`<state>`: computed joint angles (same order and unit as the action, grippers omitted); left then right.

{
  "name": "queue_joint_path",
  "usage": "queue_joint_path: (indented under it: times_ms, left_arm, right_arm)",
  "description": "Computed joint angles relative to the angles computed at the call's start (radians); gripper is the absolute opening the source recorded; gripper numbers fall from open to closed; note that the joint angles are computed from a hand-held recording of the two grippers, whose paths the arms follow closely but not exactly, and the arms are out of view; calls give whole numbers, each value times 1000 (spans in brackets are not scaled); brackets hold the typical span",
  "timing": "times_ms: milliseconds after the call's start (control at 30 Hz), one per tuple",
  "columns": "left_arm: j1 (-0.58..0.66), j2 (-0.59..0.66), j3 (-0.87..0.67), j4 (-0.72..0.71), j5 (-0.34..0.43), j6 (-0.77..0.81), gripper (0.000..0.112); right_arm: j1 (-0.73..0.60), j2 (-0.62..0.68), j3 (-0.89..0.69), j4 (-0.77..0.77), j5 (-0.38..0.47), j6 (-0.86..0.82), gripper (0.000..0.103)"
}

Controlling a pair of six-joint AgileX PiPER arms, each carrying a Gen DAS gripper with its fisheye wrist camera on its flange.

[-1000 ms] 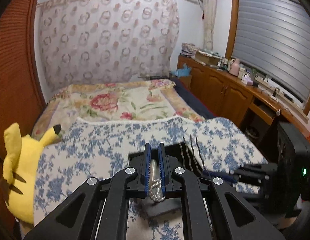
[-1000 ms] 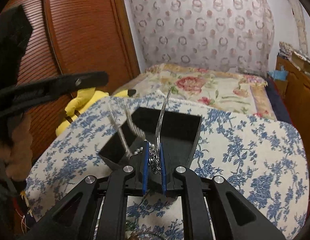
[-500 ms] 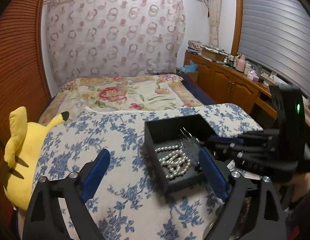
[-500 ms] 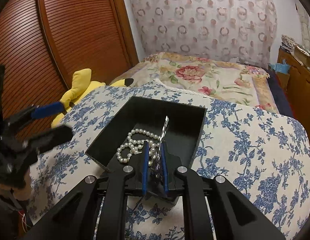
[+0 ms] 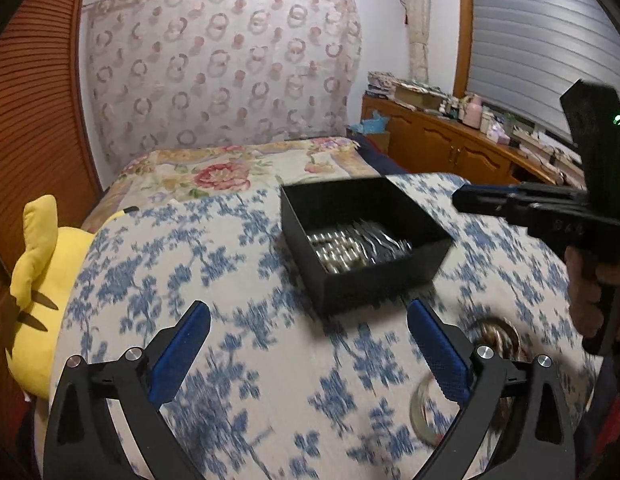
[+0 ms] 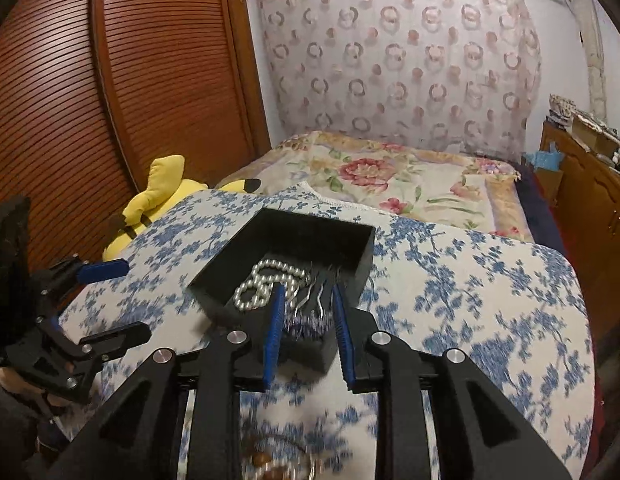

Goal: Organize jewelry
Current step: 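Open both tools to drop the pearls and hairpin into the box, then grasp the silver cuff with the right tool while the left tool grasps the jade bangle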

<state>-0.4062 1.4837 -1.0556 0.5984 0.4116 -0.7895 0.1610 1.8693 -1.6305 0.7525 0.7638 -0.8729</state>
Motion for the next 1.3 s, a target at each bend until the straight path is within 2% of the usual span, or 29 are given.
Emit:
queue_joint_path:
  times_ms: [33, 100, 233, 400, 467, 700, 933, 1133, 1300]
  left_arm:
    - [-10, -7, 11, -1, 1, 0, 95]
    - [-28, -25, 42, -6, -3, -1, 95]
    - [-71, -52, 85, -3, 2, -26, 95]
    - [-116, -75, 121, 1, 1, -64, 95]
    - [-128, -80, 133, 14, -2, -84, 95]
    - [-154, -81, 141, 36, 4, -122, 95]
    - [-144, -68, 142, 12, -9, -104, 95]
    - [-130, -54, 146, -12, -23, -83, 95]
    - [-134, -51, 145, -7, -23, -86, 95]
  right_arm:
    - [-8, -27, 42, 18, -11, -31, 37]
    - [-28, -79, 132, 66, -23, -101, 38]
    - [-63, -148, 265, 91, -17, -180, 38]
    - [-90, -170, 349, 72, -12, -200, 38]
    - [-96, -170, 372, 67, -11, -208, 32]
    - [-96, -124, 341, 22, 41, -132, 29]
    - [-117, -47, 224, 8, 116, -67, 22]
    - [-123, -4, 155, -29, 181, -36, 22]
    - [-98, -8, 169, -70, 188, -24, 22]
